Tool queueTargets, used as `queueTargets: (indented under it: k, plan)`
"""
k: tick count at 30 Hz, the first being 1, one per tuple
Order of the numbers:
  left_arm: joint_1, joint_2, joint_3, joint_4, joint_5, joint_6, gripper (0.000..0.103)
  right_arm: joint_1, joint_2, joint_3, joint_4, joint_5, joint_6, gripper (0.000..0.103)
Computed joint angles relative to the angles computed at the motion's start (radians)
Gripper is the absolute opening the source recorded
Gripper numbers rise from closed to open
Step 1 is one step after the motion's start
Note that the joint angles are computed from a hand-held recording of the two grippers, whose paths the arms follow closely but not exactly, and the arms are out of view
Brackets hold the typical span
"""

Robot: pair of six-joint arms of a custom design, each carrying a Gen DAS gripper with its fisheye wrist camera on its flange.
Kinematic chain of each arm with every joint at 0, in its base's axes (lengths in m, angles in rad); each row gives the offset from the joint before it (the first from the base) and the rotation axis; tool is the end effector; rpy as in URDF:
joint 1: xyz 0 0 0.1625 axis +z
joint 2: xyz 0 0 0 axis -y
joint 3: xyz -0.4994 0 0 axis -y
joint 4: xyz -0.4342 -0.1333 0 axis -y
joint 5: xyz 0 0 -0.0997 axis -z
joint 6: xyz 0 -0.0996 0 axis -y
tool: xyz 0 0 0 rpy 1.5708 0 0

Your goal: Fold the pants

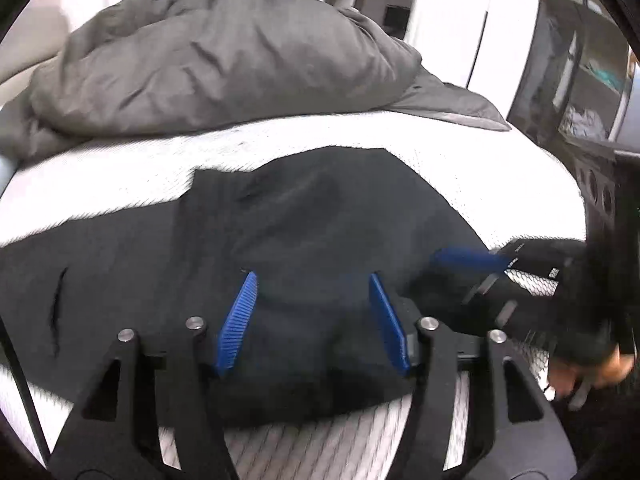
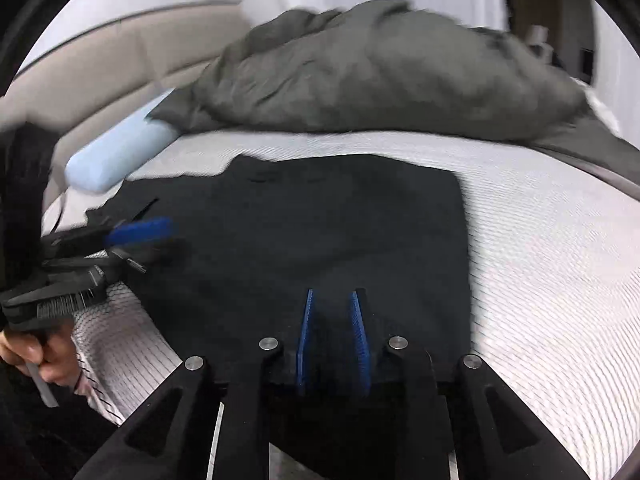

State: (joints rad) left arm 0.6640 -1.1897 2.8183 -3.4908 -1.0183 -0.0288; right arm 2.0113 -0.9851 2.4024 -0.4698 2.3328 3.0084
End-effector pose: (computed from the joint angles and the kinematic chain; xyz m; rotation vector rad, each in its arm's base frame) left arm -0.1066 -0.3190 0.1400 1.0432 2.4852 -0.6970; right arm 0.1878 -0.2471 0.0329 0.3722 -2.3280 0.8877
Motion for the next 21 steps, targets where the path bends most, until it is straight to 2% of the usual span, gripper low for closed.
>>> queueTargets:
  k: [2, 3, 4, 5, 7, 8, 9, 10, 12, 13, 16, 18, 20, 21]
  plan:
    - [0.045, 0.040, -0.060, 0.096, -0.004, 0.022, 0.051, -0.041, 0.046, -0.059, 0.067, -0.055, 0.001, 0.020]
    - [0.083, 0.058, -0.085, 0.131, 0.001, 0.029, 0.048, -0.057, 0.078, -0.087, 0.083, -0.046, 0.003, 0.020]
    - [0.121, 0.065, -0.096, 0.125, -0.012, 0.054, 0.035, -0.055, 0.114, -0.109, 0.103, -0.006, 0.013, 0.020]
    - [0.146, 0.066, -0.094, 0.097, -0.027, 0.080, 0.021, -0.063, 0.131, -0.115, 0.090, 0.029, -0.015, 0.020]
    - [0.223, 0.008, -0.105, 0.121, -0.126, 0.133, 0.021, -0.077, 0.114, -0.088, 0.041, 0.088, -0.064, 0.020]
    - [0.244, -0.024, -0.109, 0.148, -0.147, 0.130, 0.020, -0.091, 0.088, -0.063, 0.016, 0.103, -0.069, 0.020]
    - [0.250, -0.033, -0.105, 0.136, -0.127, 0.136, 0.014, -0.121, 0.043, -0.025, -0.012, 0.101, -0.062, 0.020]
    - [0.249, -0.043, -0.097, 0.127, -0.098, 0.141, 0.009, -0.157, 0.005, -0.001, -0.028, 0.078, -0.069, 0.019]
    - [0.271, -0.064, -0.098, 0.138, -0.109, 0.138, 0.009, -0.221, -0.066, 0.055, -0.050, -0.007, -0.067, 0.017]
    - [0.263, -0.065, -0.093, 0.130, -0.082, 0.124, 0.009, -0.234, -0.089, 0.072, -0.058, -0.040, -0.071, 0.017]
    - [0.220, -0.089, -0.080, 0.147, -0.040, 0.085, 0.010, -0.163, -0.073, 0.057, -0.035, 0.024, -0.051, 0.020]
    - [0.180, -0.099, -0.081, 0.151, -0.036, 0.089, 0.010, -0.128, -0.118, 0.069, -0.043, 0.016, -0.046, 0.021]
    - [0.136, -0.094, -0.099, 0.185, -0.028, 0.077, 0.010, -0.078, -0.135, 0.042, -0.023, 0.034, -0.056, 0.032]
    - [0.139, -0.068, -0.140, 0.233, -0.047, 0.082, 0.010, -0.058, -0.129, 0.008, 0.013, 0.045, -0.059, 0.035]
